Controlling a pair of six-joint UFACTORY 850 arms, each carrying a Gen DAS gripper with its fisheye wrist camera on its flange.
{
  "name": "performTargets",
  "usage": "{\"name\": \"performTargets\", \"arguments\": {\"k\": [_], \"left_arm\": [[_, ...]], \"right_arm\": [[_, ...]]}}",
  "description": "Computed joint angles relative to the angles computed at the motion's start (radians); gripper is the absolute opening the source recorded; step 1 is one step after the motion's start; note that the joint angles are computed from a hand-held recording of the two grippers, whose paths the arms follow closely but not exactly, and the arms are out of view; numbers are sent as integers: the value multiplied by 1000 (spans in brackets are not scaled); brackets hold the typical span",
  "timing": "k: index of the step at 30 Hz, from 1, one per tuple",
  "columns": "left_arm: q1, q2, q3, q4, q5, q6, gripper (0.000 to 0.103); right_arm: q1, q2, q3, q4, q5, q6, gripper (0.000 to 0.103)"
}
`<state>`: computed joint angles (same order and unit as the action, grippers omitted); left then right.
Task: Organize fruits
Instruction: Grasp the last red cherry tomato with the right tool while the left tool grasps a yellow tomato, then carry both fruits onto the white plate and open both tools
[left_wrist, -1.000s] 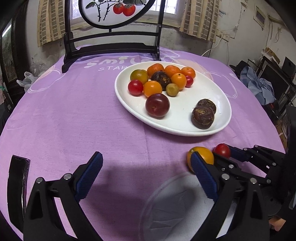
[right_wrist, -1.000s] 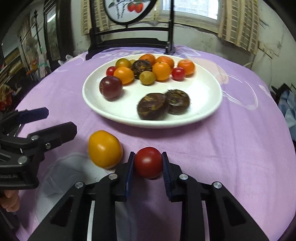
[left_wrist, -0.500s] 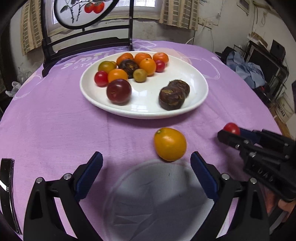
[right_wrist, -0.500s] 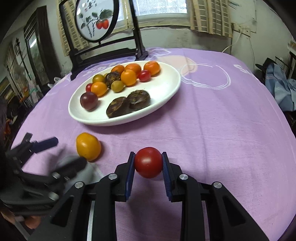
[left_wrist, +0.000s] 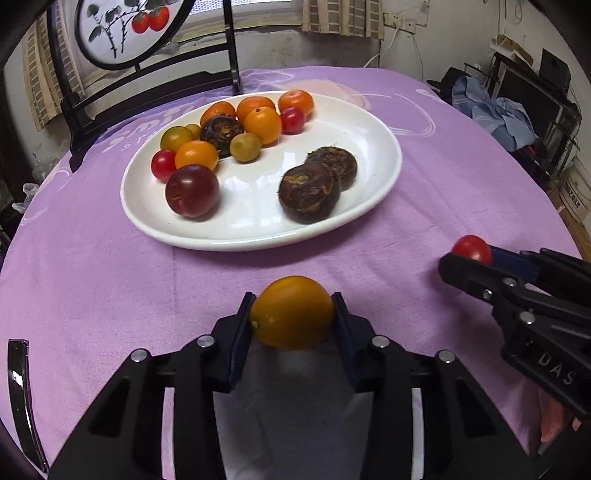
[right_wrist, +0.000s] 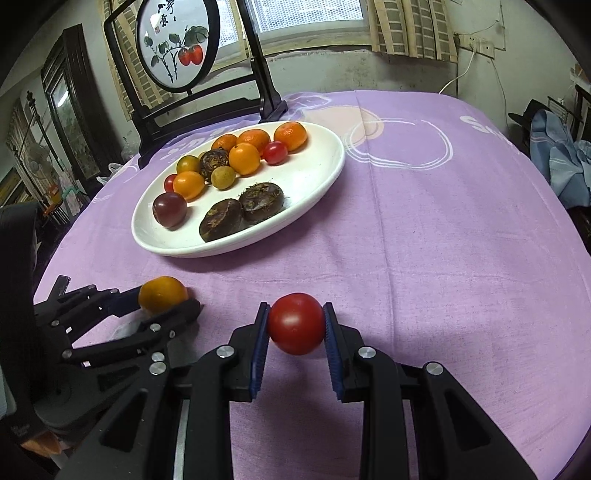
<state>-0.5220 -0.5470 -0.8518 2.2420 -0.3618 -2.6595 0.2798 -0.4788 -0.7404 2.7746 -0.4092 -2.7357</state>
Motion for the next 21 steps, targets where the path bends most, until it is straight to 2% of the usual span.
{"name": "performTargets", "arguments": {"k": [4,8,11,13,16,19,21], "left_arm": [[17,42,37,164,36,-168,40],[33,97,72,258,33,-228,40],[61,132,77,282,26,-240,40],[83,140,67,288,29,-239,40],[119,133,31,321,55,-251,40],[143,101,-18,289,69,-203,40],[155,71,-55,237,86,-156,40]], "right_arm": [[3,5,6,8,-8,-6,29],[5,24,23,-10,-44,15,29],[-4,40,26,-159,-78,166,29],[3,46,22,-188,-82,189,29],[21,38,-20,-211,-55,191,29],[22,-4,-97,-315,-24,279,29],[33,-42,-160,-305,25,280,29]]}}
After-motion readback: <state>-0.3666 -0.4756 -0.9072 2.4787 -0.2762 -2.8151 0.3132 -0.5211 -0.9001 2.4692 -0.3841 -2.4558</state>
